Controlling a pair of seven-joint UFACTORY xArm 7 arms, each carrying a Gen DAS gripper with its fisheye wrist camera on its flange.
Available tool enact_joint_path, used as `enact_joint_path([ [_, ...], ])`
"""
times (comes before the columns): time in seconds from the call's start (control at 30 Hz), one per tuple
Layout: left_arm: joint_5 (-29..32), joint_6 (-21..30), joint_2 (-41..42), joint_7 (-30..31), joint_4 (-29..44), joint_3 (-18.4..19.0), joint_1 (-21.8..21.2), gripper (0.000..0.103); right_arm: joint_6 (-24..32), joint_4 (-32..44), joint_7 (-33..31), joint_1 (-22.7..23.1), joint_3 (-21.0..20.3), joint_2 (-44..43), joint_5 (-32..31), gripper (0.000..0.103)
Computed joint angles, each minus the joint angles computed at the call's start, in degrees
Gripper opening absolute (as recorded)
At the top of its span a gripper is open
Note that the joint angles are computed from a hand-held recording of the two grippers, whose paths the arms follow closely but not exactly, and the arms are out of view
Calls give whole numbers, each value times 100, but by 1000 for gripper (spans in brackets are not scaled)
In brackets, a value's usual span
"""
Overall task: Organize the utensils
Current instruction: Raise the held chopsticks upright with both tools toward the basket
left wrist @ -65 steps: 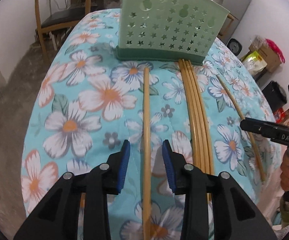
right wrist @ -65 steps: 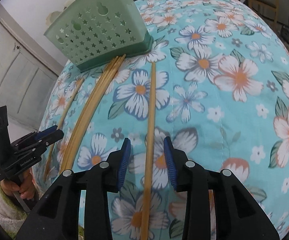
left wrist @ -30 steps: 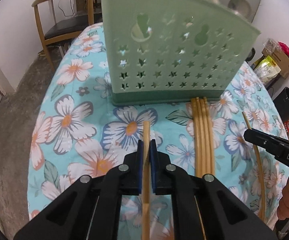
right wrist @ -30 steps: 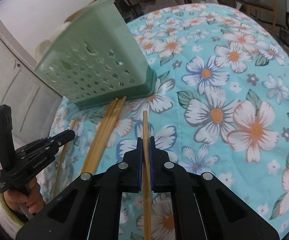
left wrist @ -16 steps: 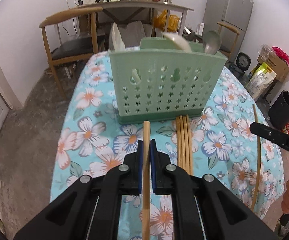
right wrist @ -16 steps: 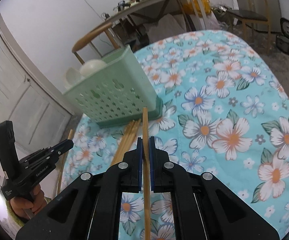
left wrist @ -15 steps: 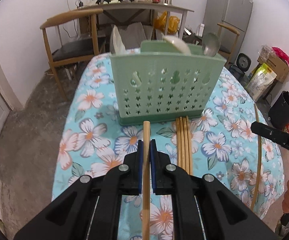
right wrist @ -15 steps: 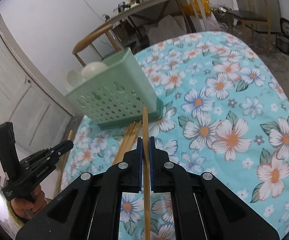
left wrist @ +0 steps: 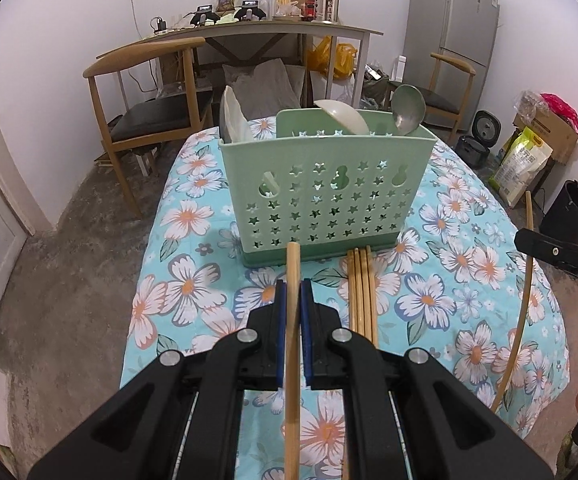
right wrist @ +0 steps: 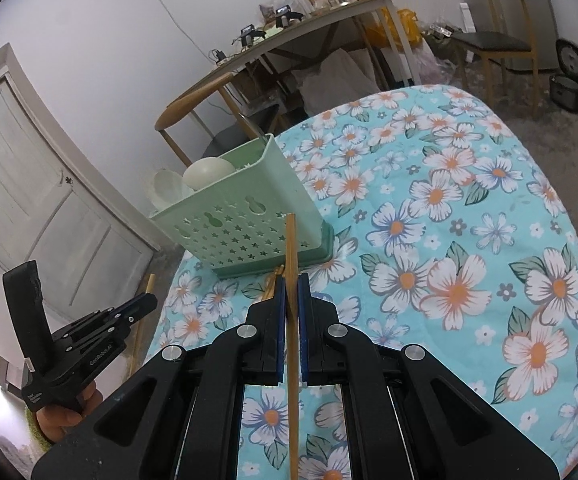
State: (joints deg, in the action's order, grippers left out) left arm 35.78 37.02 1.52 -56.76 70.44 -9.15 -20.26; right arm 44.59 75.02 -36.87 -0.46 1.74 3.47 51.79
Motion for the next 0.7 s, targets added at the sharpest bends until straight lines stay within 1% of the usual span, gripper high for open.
enact_joint_path([
  [0.7,69,2,98,46,134,34,-45,6,120,96,-21,21,28,33,91,4],
])
